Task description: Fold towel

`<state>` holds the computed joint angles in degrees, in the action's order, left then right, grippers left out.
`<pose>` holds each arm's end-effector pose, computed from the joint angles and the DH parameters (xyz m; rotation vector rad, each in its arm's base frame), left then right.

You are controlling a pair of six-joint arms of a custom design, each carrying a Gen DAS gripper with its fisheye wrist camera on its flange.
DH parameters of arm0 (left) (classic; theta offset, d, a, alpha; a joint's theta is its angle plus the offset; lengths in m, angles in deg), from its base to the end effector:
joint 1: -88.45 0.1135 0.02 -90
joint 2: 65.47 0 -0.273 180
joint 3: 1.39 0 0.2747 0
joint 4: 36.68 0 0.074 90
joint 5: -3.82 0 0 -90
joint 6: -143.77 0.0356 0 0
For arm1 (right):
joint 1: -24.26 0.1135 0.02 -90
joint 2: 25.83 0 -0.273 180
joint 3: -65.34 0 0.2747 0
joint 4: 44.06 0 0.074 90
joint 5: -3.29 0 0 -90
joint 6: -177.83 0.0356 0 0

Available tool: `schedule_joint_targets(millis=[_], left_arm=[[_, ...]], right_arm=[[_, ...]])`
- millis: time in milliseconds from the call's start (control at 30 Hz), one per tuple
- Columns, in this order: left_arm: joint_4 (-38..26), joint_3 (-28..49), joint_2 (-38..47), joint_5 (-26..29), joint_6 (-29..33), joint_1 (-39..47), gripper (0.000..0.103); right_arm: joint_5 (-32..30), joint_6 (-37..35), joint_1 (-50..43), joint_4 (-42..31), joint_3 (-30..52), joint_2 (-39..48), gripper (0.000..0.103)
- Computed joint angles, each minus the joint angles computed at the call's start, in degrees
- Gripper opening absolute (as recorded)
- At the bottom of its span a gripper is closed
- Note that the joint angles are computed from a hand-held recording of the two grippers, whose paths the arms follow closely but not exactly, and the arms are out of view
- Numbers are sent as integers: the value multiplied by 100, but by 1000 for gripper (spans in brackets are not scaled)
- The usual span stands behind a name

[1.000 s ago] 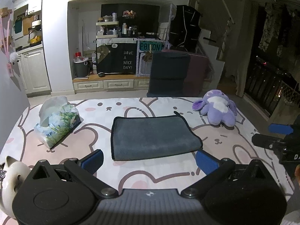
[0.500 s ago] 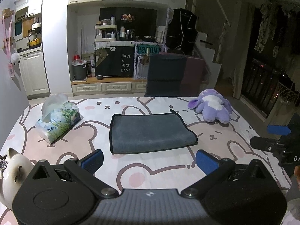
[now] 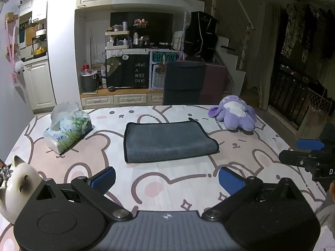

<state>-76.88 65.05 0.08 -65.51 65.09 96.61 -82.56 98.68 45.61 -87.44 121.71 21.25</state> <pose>0.2638 0.0251 0.2983 0.2513 2.1997 -0.2197 0.1834 0.0689 0.2964 -0.1573 2.1686 0.2443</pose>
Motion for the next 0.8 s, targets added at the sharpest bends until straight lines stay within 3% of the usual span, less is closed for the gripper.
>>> schedule_joint_targets(millis=[800], left_arm=[[-227, -1166, -993, 371, 394, 390, 103]], right_arm=[[869, 410, 1002, -609, -605, -911, 103]])
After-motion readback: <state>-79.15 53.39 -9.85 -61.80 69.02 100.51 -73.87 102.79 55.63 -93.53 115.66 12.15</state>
